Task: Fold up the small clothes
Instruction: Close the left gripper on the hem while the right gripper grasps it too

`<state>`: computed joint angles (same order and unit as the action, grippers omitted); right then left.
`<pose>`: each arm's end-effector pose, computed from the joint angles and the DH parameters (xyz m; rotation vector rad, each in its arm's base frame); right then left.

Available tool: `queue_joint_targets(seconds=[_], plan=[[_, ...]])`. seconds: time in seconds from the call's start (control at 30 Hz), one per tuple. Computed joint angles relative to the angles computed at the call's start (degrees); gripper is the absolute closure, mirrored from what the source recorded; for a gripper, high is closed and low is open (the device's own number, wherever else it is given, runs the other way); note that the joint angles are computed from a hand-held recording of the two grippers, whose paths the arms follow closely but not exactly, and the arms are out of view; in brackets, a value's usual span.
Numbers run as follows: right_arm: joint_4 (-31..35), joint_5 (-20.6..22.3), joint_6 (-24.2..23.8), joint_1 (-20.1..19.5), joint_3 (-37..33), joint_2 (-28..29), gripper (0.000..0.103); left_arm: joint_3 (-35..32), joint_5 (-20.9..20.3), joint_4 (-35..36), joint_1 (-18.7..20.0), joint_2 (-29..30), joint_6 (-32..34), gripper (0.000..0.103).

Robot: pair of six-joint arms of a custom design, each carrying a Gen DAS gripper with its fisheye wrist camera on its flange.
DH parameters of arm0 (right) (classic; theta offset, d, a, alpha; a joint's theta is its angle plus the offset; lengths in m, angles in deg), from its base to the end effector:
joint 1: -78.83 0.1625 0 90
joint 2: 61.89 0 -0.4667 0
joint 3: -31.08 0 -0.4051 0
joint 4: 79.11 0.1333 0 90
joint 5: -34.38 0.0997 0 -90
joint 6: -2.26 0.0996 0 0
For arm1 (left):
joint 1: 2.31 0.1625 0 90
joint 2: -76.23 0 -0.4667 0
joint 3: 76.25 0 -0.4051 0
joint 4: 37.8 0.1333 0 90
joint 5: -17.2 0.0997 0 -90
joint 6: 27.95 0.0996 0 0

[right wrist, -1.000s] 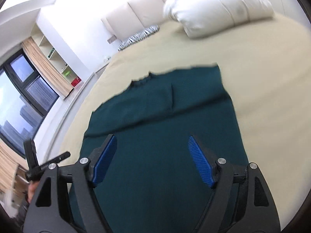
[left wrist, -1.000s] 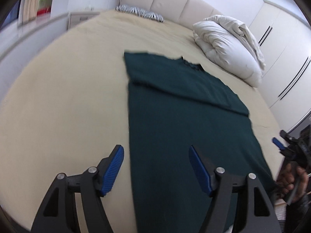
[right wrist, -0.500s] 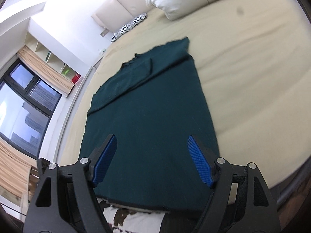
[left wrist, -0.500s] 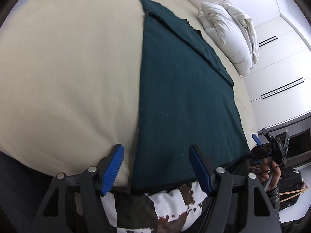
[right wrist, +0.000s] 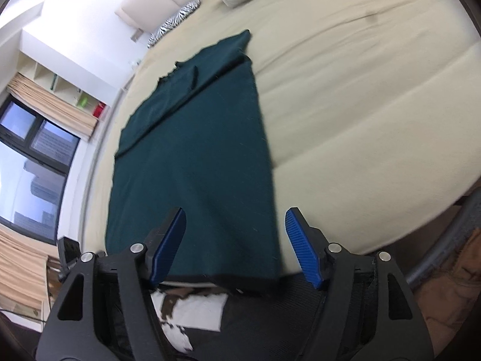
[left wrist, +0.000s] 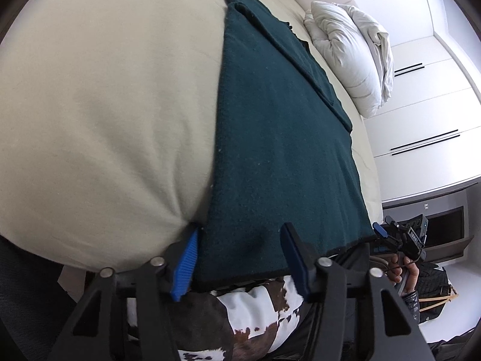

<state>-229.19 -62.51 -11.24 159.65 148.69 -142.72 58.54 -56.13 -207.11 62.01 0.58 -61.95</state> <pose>0.0353 -0.5421 0.3293 0.0732 -2.8937 0.5509 -0.0491 -0.4757 0.2117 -0.2945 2.9757 -0.6791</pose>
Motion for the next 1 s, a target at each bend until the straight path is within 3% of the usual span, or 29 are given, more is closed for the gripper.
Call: queue_joint_targets(seconds=[0.17, 0.27, 0.53, 0.77, 1.0], plan=[[6.31, -1.1, 1.78, -0.79, -2.25, 0.18, 0.042, 0.09, 0.33, 1.37, -0.23, -0.45, -0.62, 0.08], [10.3, -1.59, 2.86, -1.02, -3.6, 1.16, 0.048, 0.16, 0.24, 1.53, -0.67, -0.42, -0.74, 0.087], [15.67, 3.51, 8.22, -3.8, -4.85, 1.12, 0.056, 0.17, -0.2, 1.87, -0.58, -0.69, -0.04, 0.093], [17.6, 5.96, 8.81, -5.2, -4.51, 0.64, 0.059, 0.29, -1.2, 1.57, -0.59, -0.65, 0.31, 0.093], [16.55, 6.76, 8.05, -5.72, -3.45, 0.17, 0.077, 0.41, -1.84, 1.22, -0.6, -0.57, 0.33, 0.093]])
